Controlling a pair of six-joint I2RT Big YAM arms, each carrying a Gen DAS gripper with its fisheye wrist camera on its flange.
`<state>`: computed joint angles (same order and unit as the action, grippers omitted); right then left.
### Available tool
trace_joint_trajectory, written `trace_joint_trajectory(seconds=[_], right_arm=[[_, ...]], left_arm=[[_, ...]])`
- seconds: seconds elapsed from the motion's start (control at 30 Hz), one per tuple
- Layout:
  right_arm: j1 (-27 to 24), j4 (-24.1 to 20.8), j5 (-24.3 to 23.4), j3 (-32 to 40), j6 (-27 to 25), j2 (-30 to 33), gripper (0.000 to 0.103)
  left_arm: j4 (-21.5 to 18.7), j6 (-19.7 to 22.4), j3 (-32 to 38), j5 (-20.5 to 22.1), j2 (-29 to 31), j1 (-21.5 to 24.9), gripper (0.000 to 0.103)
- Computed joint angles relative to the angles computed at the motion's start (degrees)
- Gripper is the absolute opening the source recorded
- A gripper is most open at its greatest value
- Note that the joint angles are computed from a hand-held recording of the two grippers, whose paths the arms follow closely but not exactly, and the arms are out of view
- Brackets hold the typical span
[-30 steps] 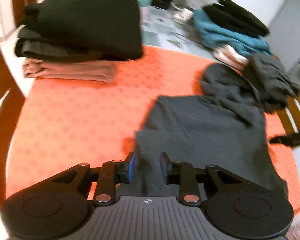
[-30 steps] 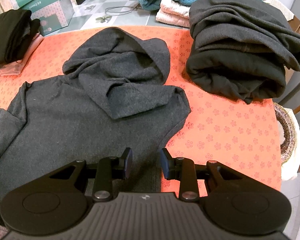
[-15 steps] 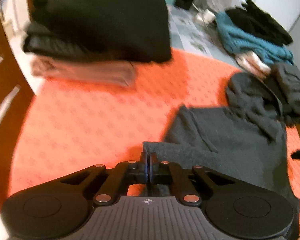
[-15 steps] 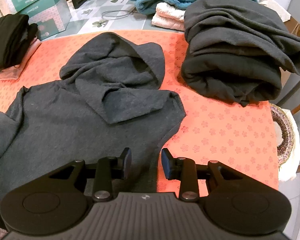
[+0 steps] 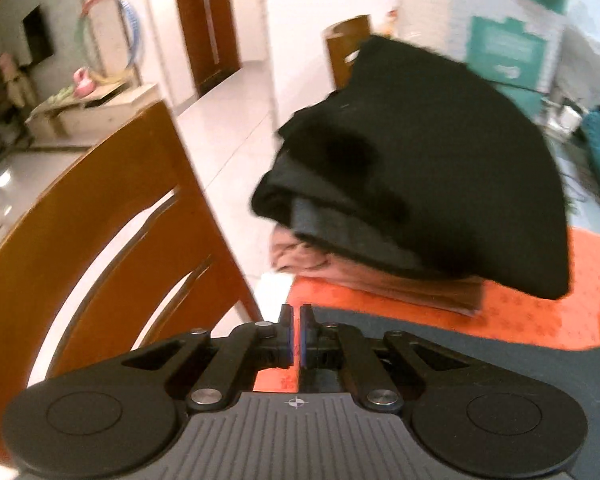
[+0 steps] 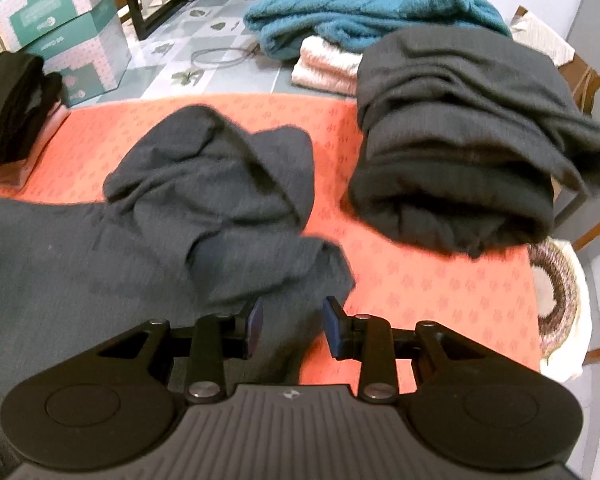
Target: Fold clothes
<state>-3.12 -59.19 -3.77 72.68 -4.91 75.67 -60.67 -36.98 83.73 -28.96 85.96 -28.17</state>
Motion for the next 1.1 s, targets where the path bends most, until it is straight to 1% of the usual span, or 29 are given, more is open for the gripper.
trace_joint_trajectory(seconds=[0.1, 0.17, 0.23, 0.33, 0.43, 0.5, 0.53, 0.6, 0.63, 0.67, 0.77, 0.8, 0.83, 0.87, 0.9, 0.93, 1.0, 1.1], right_arm=[[0.6, 1.4, 0.5, 3.3, -1.1, 3.1, 0.038], [1.3, 2.1, 0.4, 6.1, -2.5, 5.6, 0.038], [2.2, 1.8, -0.4, 9.8, -4.2, 8.6, 0.038], [3.5, 0.2, -3.4, 16.0, -4.4, 13.4, 0.038], [4.8, -1.5, -7.6, 20.4, -1.7, 17.0, 0.039], [6.1, -1.9, -9.8, 22.1, 0.6, 18.8, 0.047], [6.7, -1.9, -10.5, 22.6, 1.6, 19.6, 0.056], [8.4, -2.1, -10.2, 23.5, 3.1, 21.2, 0.057], [9.2, -2.3, -9.8, 24.0, 3.7, 22.0, 0.058], [10.0, -2.5, -9.2, 24.4, 4.1, 22.8, 0.058], [11.8, -3.9, -6.6, 25.5, 4.2, 25.0, 0.058], [11.9, -4.1, -6.0, 25.9, 4.1, 25.6, 0.057], [11.8, -4.6, -5.6, 26.7, 4.0, 26.2, 0.042], [11.7, -5.1, -5.3, 27.4, 3.8, 26.9, 0.012], [11.6, -5.6, -5.0, 28.2, 3.7, 27.6, 0.006], [11.4, -6.0, -4.9, 29.3, 3.1, 28.0, 0.006], [10.7, -6.7, -4.8, 32.6, 0.0, 28.6, 0.006], [10.0, -7.8, -1.9, 41.4, -6.2, 30.5, 0.006]], left_arm=[[-0.5, -1.6, -0.8, 1.1, -0.1, 0.6, 0.018], [-0.5, -2.0, -1.5, 2.2, -0.7, 0.6, 0.021], [-0.6, -1.7, -2.0, 3.0, -1.3, 0.6, 0.022], [-1.4, -2.2, -2.7, 3.4, -2.4, -0.3, 0.027], [-2.1, -3.2, -3.7, 3.6, -4.1, -1.4, 0.031], [-2.4, -3.9, -4.3, 3.8, -5.0, -2.0, 0.035], [-2.8, -4.4, -4.4, 4.1, -5.3, -2.1, 0.037], [-3.2, -5.5, -4.8, 5.0, -5.9, -2.3, 0.039], [-3.4, -6.0, -5.0, 5.6, -6.2, -2.4, 0.042], [-3.4, -6.2, -5.2, 5.8, -6.4, -2.6, 0.044], [-3.5, -6.6, -5.7, 6.4, -6.9, -2.9, 0.045], [-3.6, -6.6, -5.8, 6.6, -6.9, -3.0, 0.045], [-3.5, -6.6, -5.9, 6.7, -7.0, -3.0, 0.045], [-3.4, -6.5, -5.9, 6.8, -7.1, -3.0, 0.045], [-3.3, -6.4, -6.0, 7.0, -7.1, -2.9, 0.045], [-3.1, -6.4, -6.0, 7.0, -7.2, -3.0, 0.045], [-2.5, -6.1, -6.1, 7.1, -7.4, -3.1, 0.045], [-1.9, -5.9, -5.9, 7.4, -7.2, -3.2, 0.045]])
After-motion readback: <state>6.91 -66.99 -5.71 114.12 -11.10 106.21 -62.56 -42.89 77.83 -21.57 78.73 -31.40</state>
